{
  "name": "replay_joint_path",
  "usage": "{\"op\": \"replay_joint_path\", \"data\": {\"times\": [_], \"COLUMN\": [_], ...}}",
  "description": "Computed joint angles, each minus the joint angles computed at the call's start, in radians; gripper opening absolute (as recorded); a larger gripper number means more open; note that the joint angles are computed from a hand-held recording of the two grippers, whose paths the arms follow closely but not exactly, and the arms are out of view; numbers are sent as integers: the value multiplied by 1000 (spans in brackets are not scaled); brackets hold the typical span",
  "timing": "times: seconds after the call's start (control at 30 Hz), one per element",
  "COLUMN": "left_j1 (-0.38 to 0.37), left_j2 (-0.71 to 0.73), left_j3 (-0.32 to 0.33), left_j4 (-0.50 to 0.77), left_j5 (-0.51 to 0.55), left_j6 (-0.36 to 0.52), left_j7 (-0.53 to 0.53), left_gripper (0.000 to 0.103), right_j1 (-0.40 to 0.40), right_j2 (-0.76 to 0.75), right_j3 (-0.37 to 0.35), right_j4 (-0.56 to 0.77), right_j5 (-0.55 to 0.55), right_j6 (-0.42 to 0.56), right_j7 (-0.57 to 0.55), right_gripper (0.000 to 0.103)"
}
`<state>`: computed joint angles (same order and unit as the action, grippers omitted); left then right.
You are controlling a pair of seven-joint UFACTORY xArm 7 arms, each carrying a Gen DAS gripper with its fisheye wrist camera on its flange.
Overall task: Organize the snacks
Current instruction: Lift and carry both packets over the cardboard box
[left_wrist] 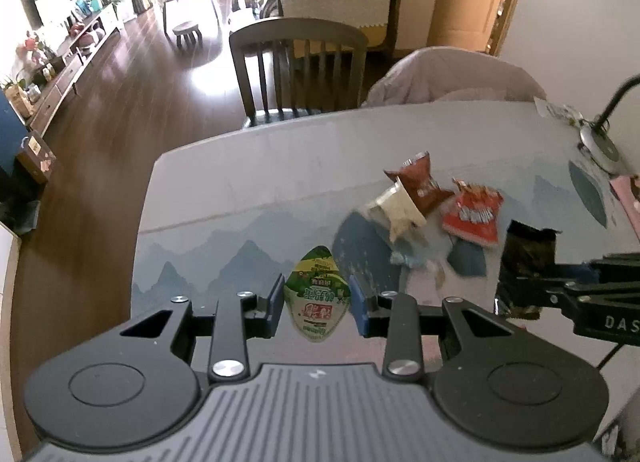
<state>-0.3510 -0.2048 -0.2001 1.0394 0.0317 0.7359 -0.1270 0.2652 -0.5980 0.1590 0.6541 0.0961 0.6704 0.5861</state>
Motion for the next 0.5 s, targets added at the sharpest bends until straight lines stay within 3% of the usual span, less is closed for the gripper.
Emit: {"op": "replay_joint_path", "data": {"times": [0.2, 0.5], "left_j1": [-24, -53], "left_j2": [-108, -208], "left_j3": [5, 1], "left_j4": [-93, -226], "left_j5": [-49, -103], "left_j6": [60, 82], "left_j7": [58, 114], "left_gripper": [34, 34], "right_j1": [33, 91], "right_j2": [-58, -134], "right_j3": [26, 48], "right_j4": [-21, -78], "right_j5": [2, 37], "right_j6": [84, 178], "right_j7": [12, 37], "right_gripper": [28, 28]}}
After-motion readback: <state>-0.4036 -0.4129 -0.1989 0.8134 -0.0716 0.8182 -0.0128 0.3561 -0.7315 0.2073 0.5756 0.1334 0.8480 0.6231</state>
